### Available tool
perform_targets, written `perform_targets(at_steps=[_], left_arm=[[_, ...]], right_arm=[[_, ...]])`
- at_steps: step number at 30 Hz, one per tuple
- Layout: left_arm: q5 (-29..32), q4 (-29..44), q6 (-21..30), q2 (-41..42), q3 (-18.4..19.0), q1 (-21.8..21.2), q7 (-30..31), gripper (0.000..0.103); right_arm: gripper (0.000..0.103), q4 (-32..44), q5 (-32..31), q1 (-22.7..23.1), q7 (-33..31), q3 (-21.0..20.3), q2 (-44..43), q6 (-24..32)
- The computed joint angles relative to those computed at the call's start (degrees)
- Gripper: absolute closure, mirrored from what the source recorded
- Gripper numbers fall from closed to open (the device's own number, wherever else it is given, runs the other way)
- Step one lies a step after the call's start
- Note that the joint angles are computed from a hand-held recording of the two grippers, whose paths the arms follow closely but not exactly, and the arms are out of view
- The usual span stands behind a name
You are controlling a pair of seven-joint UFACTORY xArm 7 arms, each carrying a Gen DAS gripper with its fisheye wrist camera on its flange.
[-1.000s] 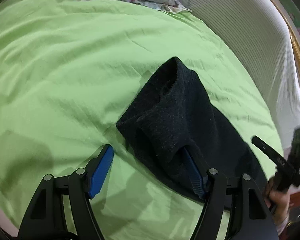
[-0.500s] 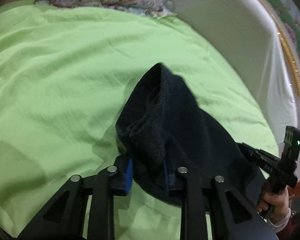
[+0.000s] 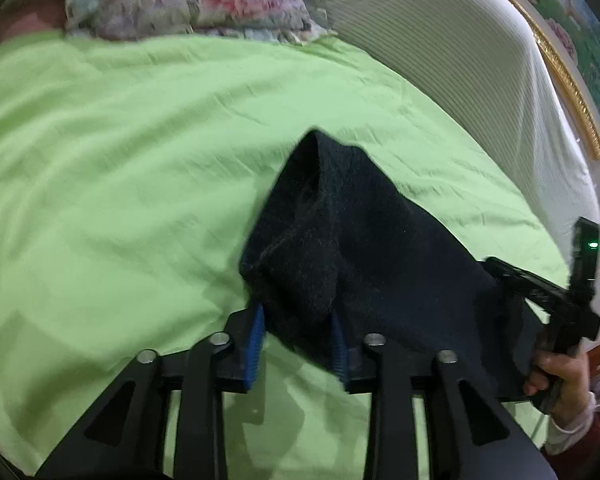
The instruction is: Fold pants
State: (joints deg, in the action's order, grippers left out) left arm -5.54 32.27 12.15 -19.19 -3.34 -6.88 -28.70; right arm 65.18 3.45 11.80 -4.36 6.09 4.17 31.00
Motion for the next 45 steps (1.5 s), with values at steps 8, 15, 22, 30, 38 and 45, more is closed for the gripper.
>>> perform_targets(at_steps=[8,15,22,30,38,45], left_arm=[[13.46,1.37,2.99,-8.51,-9.35,8.1,-8.92,0.044],[16.65,8.61,3.13,-1.94,-10.66,2.79,-7.04,0.041],[15.13,17.77,4.56,8.48,-10.3,-7.13,-0.31,0.034],[8.57,28.12,7.54,18.64,-9.9,-15.41,10.47,0.029],[5.26,44.41,14.74,31.37,-10.37,-19.91,22.04,0.027],[4.32,63.15,23.51,44.28,-11.23,-23.28,27.61,0.027]], right_arm=[[0.046,-16.91,9.04,-1.09,-0.13,-2.73,-19.77,-4.03],[0.046,-31.76,8.2,-5.34,7.45,-5.74,-38.7,-2.12],[0.046,-39.9,4.07,-12.94,14.23,-7.3,-54.4,2.55],[0.046,-44.26,1.93,-22.31,20.6,-11.63,-62.18,5.47],[0.045,-45.58,4.23,-24.53,22.8,-15.38,-60.6,1.72],[0.045,-46.36,8.33,-23.98,23.05,-17.44,-56.58,-6.22]])
